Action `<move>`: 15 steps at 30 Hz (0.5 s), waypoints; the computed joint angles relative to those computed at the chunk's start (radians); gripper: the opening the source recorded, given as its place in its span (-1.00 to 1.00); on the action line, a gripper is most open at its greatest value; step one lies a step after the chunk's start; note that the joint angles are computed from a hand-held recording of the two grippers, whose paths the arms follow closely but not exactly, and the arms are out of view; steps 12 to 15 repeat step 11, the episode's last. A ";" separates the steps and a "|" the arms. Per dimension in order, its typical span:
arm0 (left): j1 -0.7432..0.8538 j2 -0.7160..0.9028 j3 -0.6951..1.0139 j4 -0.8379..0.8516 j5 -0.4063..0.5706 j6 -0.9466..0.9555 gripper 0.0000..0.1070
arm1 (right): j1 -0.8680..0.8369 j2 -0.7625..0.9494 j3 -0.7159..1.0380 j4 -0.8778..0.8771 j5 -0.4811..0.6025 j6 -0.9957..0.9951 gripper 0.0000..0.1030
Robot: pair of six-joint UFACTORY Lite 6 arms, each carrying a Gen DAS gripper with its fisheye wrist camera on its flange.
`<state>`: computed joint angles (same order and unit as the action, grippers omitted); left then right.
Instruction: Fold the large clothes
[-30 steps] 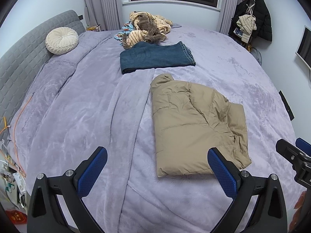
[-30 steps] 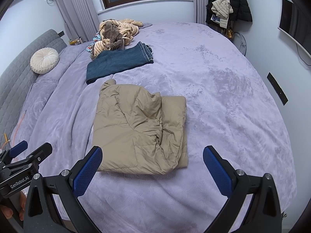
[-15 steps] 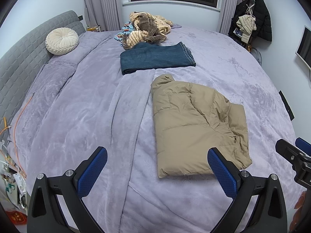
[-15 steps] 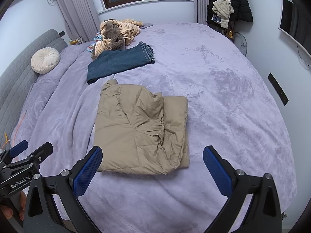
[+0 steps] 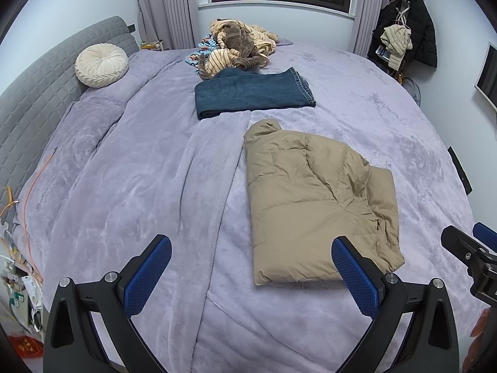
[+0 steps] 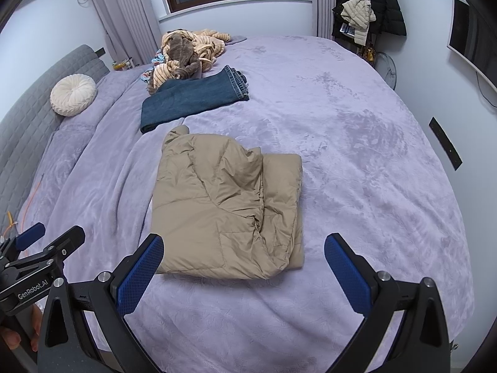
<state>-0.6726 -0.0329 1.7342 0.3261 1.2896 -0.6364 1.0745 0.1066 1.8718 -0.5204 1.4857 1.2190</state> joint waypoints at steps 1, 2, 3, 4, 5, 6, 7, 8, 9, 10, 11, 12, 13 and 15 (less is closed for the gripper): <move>0.003 -0.001 0.000 0.000 -0.002 0.003 0.93 | 0.004 0.003 0.008 0.000 0.006 0.001 0.99; 0.002 -0.004 0.000 0.004 -0.005 0.009 0.93 | 0.000 0.001 0.001 0.001 -0.001 0.002 0.99; -0.007 -0.004 -0.001 0.016 -0.006 0.006 0.93 | 0.003 0.004 0.008 0.002 0.005 0.003 0.99; -0.023 0.000 0.000 0.033 -0.004 -0.006 0.93 | 0.010 0.012 0.022 0.001 0.013 0.005 1.00; -0.027 0.000 0.001 0.037 -0.005 -0.004 0.93 | 0.015 0.018 0.032 0.001 0.018 0.005 1.00; -0.026 0.004 0.006 0.030 -0.008 0.001 0.93 | 0.015 0.019 0.033 0.001 0.019 0.005 0.99; -0.026 0.004 0.007 0.025 -0.008 0.002 0.93 | 0.019 0.022 0.040 0.001 0.024 0.005 1.00; -0.027 0.007 0.010 0.024 -0.009 0.003 0.93 | 0.021 0.023 0.040 0.000 0.024 0.009 1.00; -0.030 0.007 0.012 0.024 -0.008 0.002 0.93 | 0.022 0.025 0.042 -0.001 0.026 0.011 0.99; -0.032 0.007 0.013 0.024 -0.009 0.001 0.93 | 0.022 0.026 0.044 -0.001 0.028 0.011 0.99; -0.032 0.010 0.017 0.024 -0.007 0.000 0.93 | 0.014 0.019 0.033 0.000 0.018 0.005 0.99; -0.032 0.010 0.017 0.024 -0.007 0.000 0.93 | 0.014 0.019 0.033 0.000 0.018 0.005 0.99; -0.032 0.010 0.017 0.024 -0.007 0.000 0.93 | 0.014 0.019 0.033 0.000 0.018 0.005 0.99; -0.032 0.010 0.017 0.024 -0.007 0.000 0.93 | 0.014 0.019 0.033 0.000 0.018 0.005 0.99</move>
